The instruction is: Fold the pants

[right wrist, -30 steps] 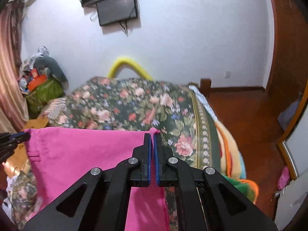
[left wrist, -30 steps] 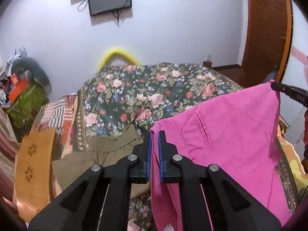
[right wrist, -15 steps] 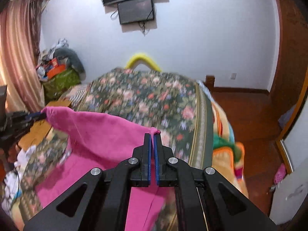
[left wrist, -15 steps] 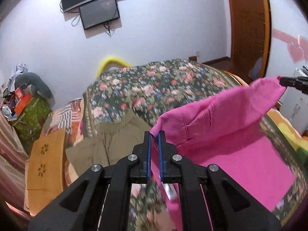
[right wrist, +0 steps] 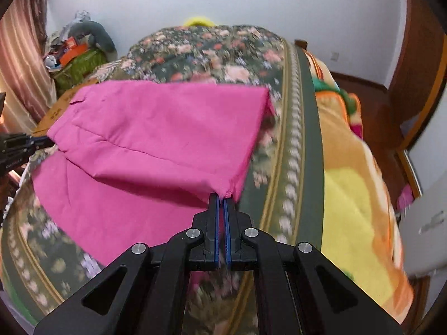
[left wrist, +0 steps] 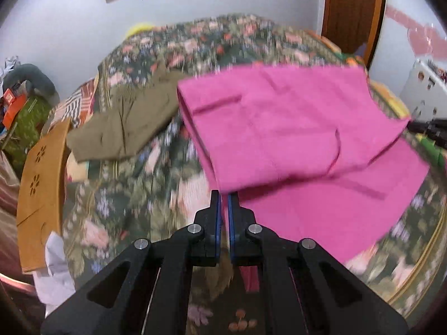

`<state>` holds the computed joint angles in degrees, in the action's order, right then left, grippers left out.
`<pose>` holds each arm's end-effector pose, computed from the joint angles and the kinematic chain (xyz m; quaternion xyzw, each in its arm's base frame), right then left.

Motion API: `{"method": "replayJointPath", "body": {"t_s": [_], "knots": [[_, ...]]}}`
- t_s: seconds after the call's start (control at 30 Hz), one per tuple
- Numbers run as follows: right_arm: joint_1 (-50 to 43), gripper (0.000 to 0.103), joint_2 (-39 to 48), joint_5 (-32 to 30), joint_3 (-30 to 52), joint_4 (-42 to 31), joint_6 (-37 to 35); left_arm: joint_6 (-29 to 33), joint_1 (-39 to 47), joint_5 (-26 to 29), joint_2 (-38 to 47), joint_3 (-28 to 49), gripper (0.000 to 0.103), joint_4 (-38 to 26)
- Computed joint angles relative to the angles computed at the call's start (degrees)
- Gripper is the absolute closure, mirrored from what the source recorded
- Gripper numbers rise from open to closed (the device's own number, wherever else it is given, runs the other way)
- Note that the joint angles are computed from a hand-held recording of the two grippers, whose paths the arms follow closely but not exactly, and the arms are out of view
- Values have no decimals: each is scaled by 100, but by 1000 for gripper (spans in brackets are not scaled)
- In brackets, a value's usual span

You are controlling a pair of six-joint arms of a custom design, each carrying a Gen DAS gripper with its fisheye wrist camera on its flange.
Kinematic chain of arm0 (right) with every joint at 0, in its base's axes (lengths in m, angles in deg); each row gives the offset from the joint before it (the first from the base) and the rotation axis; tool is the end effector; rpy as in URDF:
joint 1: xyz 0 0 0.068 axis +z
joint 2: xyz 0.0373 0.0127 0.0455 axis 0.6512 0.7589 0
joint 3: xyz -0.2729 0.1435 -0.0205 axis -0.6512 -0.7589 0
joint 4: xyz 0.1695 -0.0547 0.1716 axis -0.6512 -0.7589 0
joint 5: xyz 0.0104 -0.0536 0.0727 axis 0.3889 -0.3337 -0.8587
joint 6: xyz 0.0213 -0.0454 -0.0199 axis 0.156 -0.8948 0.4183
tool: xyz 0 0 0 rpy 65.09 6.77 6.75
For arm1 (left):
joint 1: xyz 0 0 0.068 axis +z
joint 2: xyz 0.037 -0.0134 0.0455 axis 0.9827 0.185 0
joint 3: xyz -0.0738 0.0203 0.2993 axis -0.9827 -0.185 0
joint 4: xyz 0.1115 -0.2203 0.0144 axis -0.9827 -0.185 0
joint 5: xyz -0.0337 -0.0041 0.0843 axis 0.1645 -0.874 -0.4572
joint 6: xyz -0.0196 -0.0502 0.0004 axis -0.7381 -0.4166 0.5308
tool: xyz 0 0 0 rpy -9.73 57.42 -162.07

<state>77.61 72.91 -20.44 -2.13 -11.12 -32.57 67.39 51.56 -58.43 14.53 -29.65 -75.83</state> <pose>0.1508 0.1022 0.1912 -0.0113 0.9473 0.0628 0.3139 0.2686 -0.1379 0.1648 0.2493 0.9255 -0.0169 0.2845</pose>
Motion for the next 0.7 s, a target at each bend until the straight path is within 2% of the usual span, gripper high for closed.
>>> {"method": "replayJointPath", "body": {"t_s": [0.1, 0.23, 0.27, 0.3, 0.33, 0.37, 0.4, 0.43, 0.47, 0.53, 0.7], "knots": [[143, 100, -370, 68, -185, -238, 278, 69, 22, -107, -229, -238, 98, -106], [406, 98, -817, 340, 25, -1021, 371, 157, 64, -185, -764, -308, 95, -367], [521, 93, -893, 445, 116, -1181, 361, 170, 47, -228, -832, -261, 92, -427], [732, 83, -926, 601, 164, -1299, 447, 191, 29, -260, -911, -206, 88, -490], [852, 76, -917, 702, 254, -1377, 438, 212, -18, -304, -980, -153, 78, -540], [1005, 64, -907, 829, 318, -1413, 455, 225, -82, -366, -1014, -105, 61, -551], [1118, 57, -874, 924, 409, -1394, 393, 240, -157, -440, -1035, -57, 51, -544], [1251, 56, -809, 1003, 468, -1361, 392, 258, -218, -491, -1016, 11, 30, -547], [1286, 53, -714, 999, 543, -1317, 318, 288, -267, -515, -982, 61, 20, -528], [1298, 48, -424, 884, 663, -1151, 114, 392, -441, -629, -850, 177, 19, -532], [1186, 48, 395, 440, 761, -633, -318, 798, -838, -1100, -262, 423, 19, -481]]}}
